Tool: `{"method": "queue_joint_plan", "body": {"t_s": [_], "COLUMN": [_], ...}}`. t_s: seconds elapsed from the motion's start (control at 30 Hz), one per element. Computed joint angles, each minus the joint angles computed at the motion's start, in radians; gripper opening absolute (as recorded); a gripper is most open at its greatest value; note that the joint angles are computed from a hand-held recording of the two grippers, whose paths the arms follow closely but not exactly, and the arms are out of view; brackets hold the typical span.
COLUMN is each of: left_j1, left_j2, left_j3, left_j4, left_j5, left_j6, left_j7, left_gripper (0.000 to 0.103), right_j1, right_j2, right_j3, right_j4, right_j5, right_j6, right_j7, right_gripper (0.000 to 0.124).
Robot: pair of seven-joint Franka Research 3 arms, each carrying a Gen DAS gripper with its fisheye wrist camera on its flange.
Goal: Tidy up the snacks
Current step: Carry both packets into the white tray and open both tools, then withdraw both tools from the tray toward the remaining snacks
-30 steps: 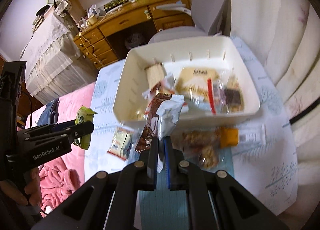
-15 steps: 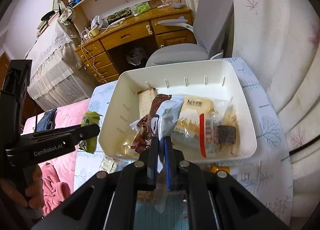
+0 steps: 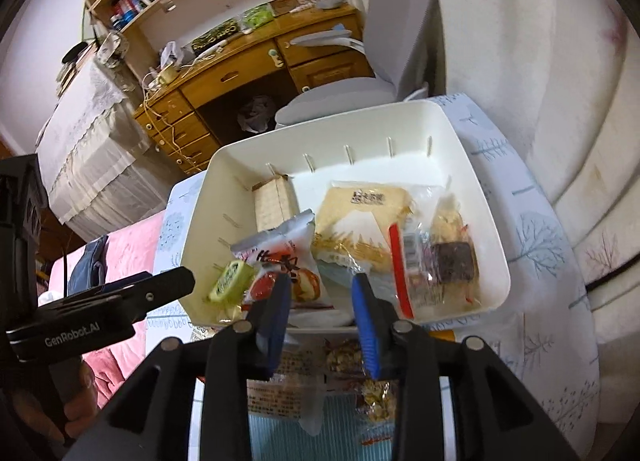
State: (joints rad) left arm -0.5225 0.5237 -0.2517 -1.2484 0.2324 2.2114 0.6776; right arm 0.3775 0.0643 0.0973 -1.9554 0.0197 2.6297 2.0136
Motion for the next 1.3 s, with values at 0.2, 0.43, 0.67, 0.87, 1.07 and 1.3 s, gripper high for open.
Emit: {"method": "queue_joint_plan", "body": {"t_s": [0.2,0.43,0.67,0.87,1.07,1.3], "left_j1": [0.01,0.033,0.04,0.034,0.018,-0.011], "left_j2": [-0.087,-0.217,-0.327,-0.377,-0.382,-0.337], "left_j3": [-0.017,-0.052,-0.091,-0.106,-0.109,-0.107], "left_j4": [-0.122,-0.305,-0.457,-0.528,-0.537,-0.472], "left_j5": [-0.01,-0.05,-0.121,-0.177,-0.177,-0.129], "left_j6": [0.034,0.091,0.129,0.145,0.133,0.092], "left_j7": [-0.004,0.005,0.055,0.084,0.058,-0.023], "left_gripper": [0.079,0.079,0.082,0.082,0.082,0.084], "right_j1": [-0.002,-0.017,-0.03,-0.048,-0.06,-0.068], "right_j2": [-0.064,-0.169,-0.291,-0.377,-0.43,-0.461], "right_j3": [0.005,0.043,0.101,0.151,0.172,0.157], "right_j4": [-0.066,-0.174,-0.293,-0.366,-0.414,-0.455], "right_j5": [-0.046,-0.108,-0.134,-0.161,-0.178,-0.188], "right_j6": [0.003,0.014,-0.003,-0.038,-0.064,-0.065], "right_j7": [0.083,0.205,0.286,0.35,0.364,0.279], "right_gripper": [0.038,0.044,0.051,0.053,0.061,0.061]}}
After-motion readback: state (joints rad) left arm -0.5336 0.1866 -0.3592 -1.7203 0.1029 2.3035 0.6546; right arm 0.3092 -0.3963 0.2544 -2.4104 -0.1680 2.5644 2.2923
